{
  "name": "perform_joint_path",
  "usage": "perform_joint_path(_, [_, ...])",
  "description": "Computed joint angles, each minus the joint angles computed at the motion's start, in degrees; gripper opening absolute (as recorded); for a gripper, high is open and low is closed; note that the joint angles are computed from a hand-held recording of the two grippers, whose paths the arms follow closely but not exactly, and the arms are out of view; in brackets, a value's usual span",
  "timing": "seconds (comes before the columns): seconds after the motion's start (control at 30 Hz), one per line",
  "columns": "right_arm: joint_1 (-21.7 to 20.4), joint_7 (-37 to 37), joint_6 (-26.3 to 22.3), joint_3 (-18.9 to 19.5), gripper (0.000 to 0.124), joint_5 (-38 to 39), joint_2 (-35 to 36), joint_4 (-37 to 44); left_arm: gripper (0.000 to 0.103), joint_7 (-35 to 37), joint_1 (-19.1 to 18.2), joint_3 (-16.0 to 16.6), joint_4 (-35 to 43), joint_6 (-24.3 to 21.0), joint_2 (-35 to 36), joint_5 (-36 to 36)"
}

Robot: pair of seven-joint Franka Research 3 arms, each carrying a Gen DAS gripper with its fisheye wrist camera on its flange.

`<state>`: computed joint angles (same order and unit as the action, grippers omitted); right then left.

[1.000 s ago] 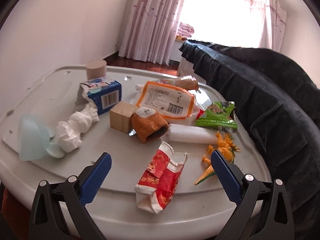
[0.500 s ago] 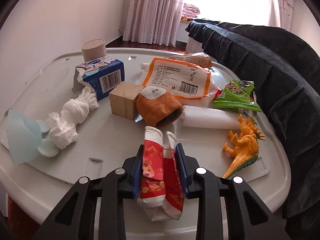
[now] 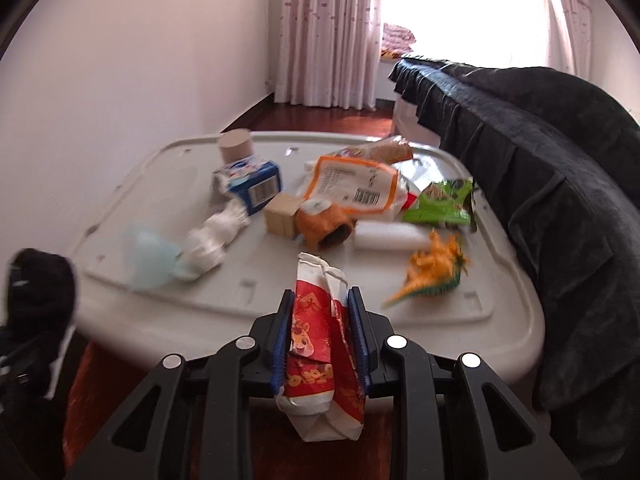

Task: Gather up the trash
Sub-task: 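Lower both tools into the orange-lined bin and open to drop items, then grasp the light-blue funnel with the left tool while the right grasps the dinosaur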

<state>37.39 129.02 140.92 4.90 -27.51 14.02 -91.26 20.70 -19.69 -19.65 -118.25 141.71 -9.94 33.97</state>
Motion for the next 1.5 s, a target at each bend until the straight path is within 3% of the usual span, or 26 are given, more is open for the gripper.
perform_joint_path(0.3, [-1.5,-6.0,-6.3,5.6,0.031,13.2,-9.3,-14.6,0.041,10.9,-4.5,1.4,-5.1,-3.5,-2.9,-19.2])
perform_joint_path(0.37, [-1.9,-7.2,-8.6,6.2,0.046,15.9,-9.7,-15.4,0.046,10.9,-4.6,1.1,-5.5,-5.4,-3.5,-20.7])
perform_joint_path(0.4, [-1.9,-6.2,-8.8,6.2,0.054,15.6,-10.0,-16.0,0.055,10.5,-4.6,1.1,-5.8,-6.0,-4.0,-21.3])
perform_joint_path(0.43, [-1.9,-4.4,-9.0,6.2,0.075,14.3,-10.4,-16.5,0.069,9.2,-4.3,0.7,-5.8,-7.2,-4.4,-20.9])
perform_joint_path(0.47, [-2.0,-3.5,-8.6,6.2,0.081,13.7,-10.9,-16.9,0.073,7.7,-4.0,0.1,-5.6,-8.1,-4.6,-20.0])
perform_joint_path(0.63, [-2.9,1.0,-4.2,6.6,0.084,7.1,-13.0,-18.7,0.078,3.6,-2.9,0.1,-6.9,-5.9,-6.2,-17.2])
perform_joint_path(0.77, [-3.6,3.5,-1.5,7.2,0.086,1.4,-14.2,-19.2,0.081,2.3,-1.4,0.7,-8.4,1.7,-7.4,-14.9])
perform_joint_path(0.97, [-4.1,5.5,0.2,7.5,0.090,-4.7,-13.6,-16.8,0.082,-1.4,3.8,-0.7,-4.5,10.3,-3.8,-3.7])
perform_joint_path(1.1, [-4.1,6.6,0.6,7.2,0.090,-8.6,-12.9,-15.1,0.082,-3.3,4.9,-1.0,2.0,9.0,2.5,3.2])
perform_joint_path(1.27, [-4.4,7.8,1.7,6.5,0.092,-10.8,-12.7,-14.8,0.082,-2.8,3.1,1.8,7.1,9.4,9.1,4.8])
perform_joint_path(1.5, [-5.0,6.7,2.4,5.7,0.092,-9.2,-11.3,-13.9,0.082,-2.4,0.1,4.9,12.5,4.8,15.9,6.3])
